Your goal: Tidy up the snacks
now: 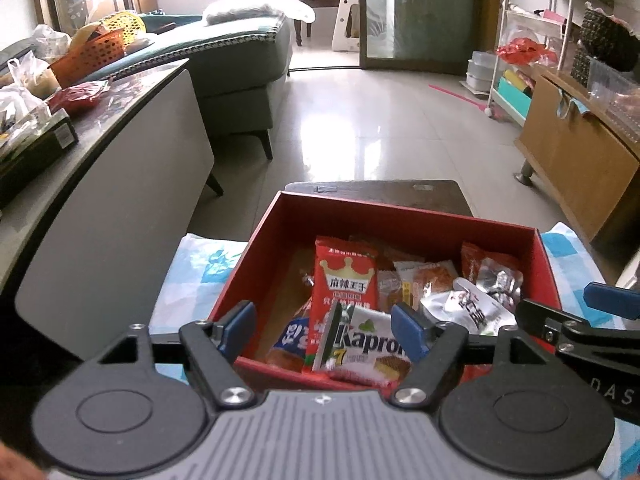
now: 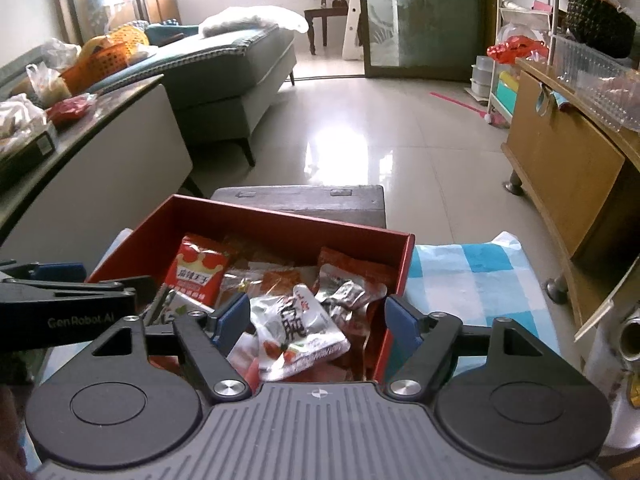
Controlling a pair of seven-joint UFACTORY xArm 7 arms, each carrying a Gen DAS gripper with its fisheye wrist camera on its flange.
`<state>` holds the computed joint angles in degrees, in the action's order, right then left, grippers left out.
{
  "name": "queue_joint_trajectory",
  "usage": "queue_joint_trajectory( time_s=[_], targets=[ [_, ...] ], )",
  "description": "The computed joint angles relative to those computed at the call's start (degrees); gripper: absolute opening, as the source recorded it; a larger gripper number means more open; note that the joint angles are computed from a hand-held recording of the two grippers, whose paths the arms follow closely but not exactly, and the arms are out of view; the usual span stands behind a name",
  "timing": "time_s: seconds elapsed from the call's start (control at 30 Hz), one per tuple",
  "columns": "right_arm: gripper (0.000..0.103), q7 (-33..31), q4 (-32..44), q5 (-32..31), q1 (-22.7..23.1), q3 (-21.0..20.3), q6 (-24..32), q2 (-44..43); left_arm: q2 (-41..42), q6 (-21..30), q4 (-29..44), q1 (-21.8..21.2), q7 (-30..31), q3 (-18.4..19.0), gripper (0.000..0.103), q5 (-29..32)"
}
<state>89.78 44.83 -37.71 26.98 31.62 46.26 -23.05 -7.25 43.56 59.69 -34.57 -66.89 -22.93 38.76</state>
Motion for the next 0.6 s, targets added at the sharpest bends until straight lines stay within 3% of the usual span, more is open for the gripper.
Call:
queue_joint_trajectory(
  time_s=[0.17,0.6],
  targets=[
    [0.08,1.57,-0.48,1.87,1.52,1.33,1.07,-1.37,-4.88,1.42,-3.4,-0.14,-0.15,-1.05,0.072,-1.64],
    [0.084,4.77,1.81,5.14,4.93,7.09,7.4,-3.26,-17.59,0.73,-13.37,0.48,3.66,-5.16,0.073,-12.56]
  ],
)
